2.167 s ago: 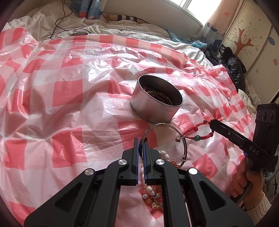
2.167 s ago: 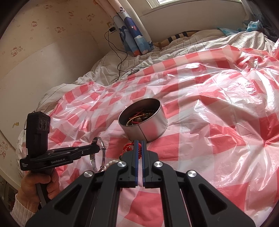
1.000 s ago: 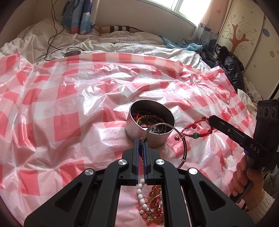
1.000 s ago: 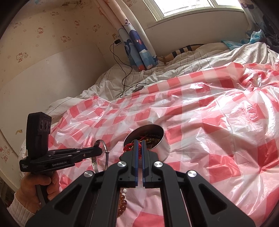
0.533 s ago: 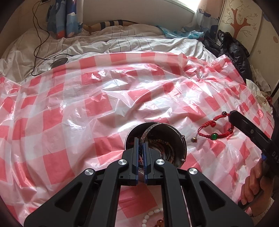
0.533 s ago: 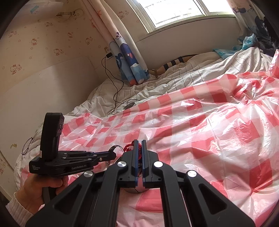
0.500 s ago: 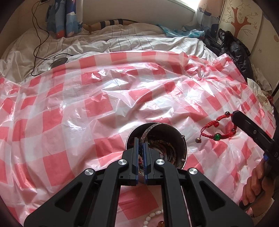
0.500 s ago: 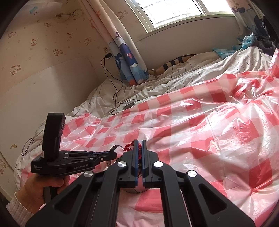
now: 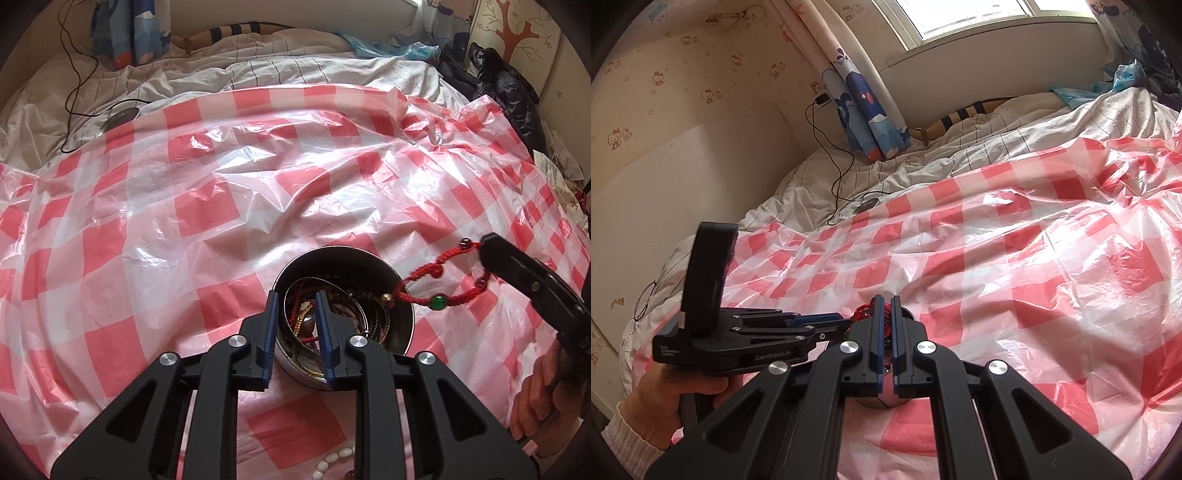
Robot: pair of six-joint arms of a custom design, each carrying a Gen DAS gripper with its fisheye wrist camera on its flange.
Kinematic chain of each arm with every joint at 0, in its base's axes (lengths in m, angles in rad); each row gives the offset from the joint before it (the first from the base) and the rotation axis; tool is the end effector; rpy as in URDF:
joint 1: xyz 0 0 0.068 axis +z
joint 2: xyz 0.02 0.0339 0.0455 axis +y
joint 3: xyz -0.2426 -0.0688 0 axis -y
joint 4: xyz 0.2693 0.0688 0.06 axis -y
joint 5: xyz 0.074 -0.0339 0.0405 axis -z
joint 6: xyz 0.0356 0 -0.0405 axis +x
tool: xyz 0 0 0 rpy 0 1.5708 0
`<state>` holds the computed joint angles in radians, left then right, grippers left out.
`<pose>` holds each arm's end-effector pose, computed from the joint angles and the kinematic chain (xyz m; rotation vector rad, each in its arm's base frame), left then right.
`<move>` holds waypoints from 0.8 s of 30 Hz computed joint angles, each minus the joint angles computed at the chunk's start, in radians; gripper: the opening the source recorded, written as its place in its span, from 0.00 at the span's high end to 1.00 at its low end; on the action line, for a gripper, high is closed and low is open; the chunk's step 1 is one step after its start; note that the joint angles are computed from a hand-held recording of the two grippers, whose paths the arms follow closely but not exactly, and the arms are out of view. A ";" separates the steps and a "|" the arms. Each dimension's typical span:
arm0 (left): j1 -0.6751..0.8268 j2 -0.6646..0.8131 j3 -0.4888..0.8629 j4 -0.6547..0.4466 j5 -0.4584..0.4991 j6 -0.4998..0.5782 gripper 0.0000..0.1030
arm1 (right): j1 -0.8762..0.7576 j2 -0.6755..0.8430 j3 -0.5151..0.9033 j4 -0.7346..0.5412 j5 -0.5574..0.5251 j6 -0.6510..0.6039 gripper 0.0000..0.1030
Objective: Organize jewelry
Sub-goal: 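Lower the silver bangle into the tin with the left tool while the right drops the red cord bracelet in, then reach the left tool into the pile and close on another silver bangle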
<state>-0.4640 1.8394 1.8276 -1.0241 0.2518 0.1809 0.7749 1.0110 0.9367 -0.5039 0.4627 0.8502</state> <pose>0.3624 -0.1913 0.3109 0.9148 2.4518 -0.4288 0.1918 0.1655 0.3011 0.3471 2.0905 0.4859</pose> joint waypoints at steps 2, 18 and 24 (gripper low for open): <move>0.021 -0.068 -0.068 0.037 0.018 -0.008 0.64 | -0.018 0.043 0.017 0.024 -0.032 -0.014 0.96; 0.220 -0.474 -0.570 0.109 0.166 -0.040 0.45 | 0.084 0.195 0.188 -0.211 0.065 -0.012 0.60; 0.281 -0.597 -0.703 0.084 0.230 -0.020 0.44 | 0.294 0.051 0.100 -0.317 0.082 0.209 0.59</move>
<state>-0.1828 1.2420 1.1243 -0.9404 0.4817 0.1605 1.0686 1.0624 1.0366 -0.8213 0.5444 1.0591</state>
